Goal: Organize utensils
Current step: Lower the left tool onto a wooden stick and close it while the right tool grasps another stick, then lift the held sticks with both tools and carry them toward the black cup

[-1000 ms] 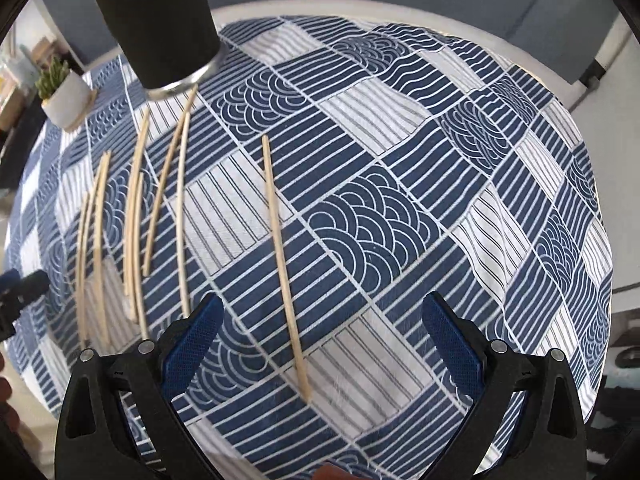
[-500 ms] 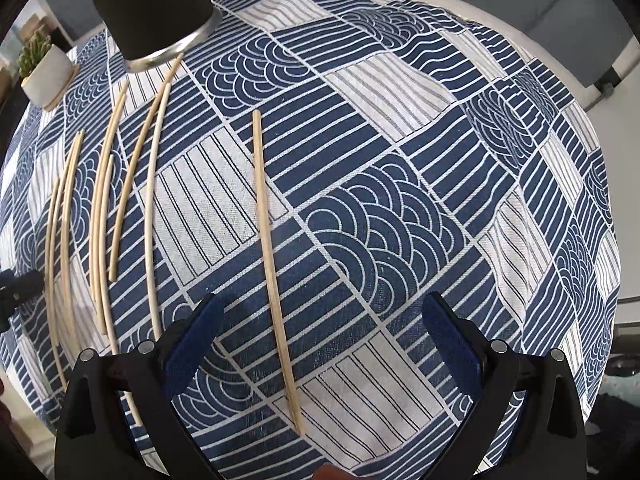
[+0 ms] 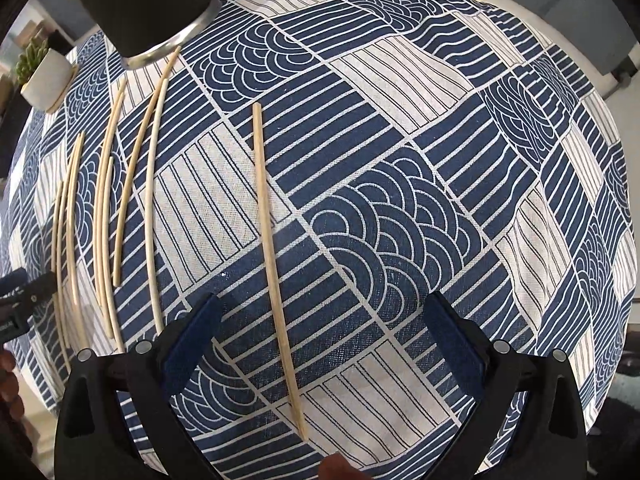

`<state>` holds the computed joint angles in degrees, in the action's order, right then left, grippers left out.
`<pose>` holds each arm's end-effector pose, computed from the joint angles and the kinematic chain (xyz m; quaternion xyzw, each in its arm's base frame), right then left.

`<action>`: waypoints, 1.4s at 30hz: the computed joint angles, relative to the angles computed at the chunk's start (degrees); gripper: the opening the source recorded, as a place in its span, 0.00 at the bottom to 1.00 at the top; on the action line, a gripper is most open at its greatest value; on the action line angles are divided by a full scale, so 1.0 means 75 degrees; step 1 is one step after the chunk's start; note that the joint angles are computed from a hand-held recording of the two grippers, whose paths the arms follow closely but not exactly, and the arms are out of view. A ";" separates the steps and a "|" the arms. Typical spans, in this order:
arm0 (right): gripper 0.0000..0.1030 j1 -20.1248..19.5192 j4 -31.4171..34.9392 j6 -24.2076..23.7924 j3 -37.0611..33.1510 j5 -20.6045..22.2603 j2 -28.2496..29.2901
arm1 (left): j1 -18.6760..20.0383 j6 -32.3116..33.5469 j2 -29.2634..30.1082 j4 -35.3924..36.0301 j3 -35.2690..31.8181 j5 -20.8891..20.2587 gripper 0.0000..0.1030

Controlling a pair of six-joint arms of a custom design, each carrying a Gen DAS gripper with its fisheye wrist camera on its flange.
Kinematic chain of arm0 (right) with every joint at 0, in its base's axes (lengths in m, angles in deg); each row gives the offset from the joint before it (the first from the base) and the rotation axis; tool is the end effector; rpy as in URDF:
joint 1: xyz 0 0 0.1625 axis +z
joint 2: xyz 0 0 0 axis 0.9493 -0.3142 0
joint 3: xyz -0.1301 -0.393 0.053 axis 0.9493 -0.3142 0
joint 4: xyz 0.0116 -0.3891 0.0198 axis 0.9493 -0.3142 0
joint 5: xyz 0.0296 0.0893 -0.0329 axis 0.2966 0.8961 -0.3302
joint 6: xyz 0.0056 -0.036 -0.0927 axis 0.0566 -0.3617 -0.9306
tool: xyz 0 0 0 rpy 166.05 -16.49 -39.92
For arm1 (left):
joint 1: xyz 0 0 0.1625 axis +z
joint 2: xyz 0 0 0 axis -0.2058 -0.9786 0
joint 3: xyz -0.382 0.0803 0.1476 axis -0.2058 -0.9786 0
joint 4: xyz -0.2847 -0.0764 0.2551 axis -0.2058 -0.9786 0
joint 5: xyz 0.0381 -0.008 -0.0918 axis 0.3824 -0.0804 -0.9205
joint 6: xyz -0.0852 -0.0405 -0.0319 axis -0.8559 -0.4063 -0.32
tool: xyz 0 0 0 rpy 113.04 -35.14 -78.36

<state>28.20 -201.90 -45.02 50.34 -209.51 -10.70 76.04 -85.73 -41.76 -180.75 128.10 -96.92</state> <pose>0.2055 -0.7691 -0.0012 0.2365 -0.9120 -0.0162 0.3348 -0.0476 -0.5742 0.1916 -0.2172 0.8772 -0.1726 0.3919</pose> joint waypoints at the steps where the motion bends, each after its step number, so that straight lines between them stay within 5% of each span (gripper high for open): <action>1: 0.94 -0.0011 -0.0076 0.0000 -0.0020 0.0011 0.0031 | -0.0056 0.0080 -0.0027 -0.0220 0.0151 0.0158 0.96; 9: 0.92 0.0013 0.0820 0.0064 -0.0751 -0.0120 0.0326 | -0.0166 0.0106 -0.0043 -0.0524 0.0398 0.0335 0.96; 12: 0.70 0.0076 0.1024 0.0062 -0.1153 -0.0105 0.0437 | -0.0159 0.0335 -0.0122 -0.0546 0.0453 0.0326 0.96; 15: 0.35 0.0122 0.1241 -0.0004 -0.1291 -0.0077 0.0347 | -0.0109 0.0468 -0.0298 -0.0550 0.0582 0.0290 0.90; 17: 0.11 0.0134 0.1477 -0.0138 -0.1561 -0.0090 0.0444 | -0.0094 0.0477 -0.0427 -0.0521 0.0656 0.0296 0.79; 19: 0.04 0.0160 0.1477 -0.0297 -0.1619 -0.0226 0.0474 | -0.0079 0.0408 -0.0615 -0.0431 0.0735 0.0307 0.64; 23: 0.04 0.0098 0.1561 -0.0260 -0.1776 -0.0200 0.0482 | 0.0011 0.0478 -0.0994 -0.0226 0.0877 0.0152 0.19; 25: 0.04 0.0037 0.1723 -0.0037 -0.1910 -0.0124 0.0471 | 0.0074 0.0566 -0.1140 -0.0325 0.1000 0.0010 0.06; 34: 0.04 -0.0140 0.1467 0.0191 -0.1170 0.0370 -0.0260 | -0.0070 -0.0159 -0.1754 -0.0311 0.1712 -0.0226 0.05; 42: 0.04 -0.0104 -0.0009 -0.0196 0.0968 0.0693 -0.1352 | -0.0520 -0.1052 -0.2388 0.0015 0.2388 -0.0194 0.05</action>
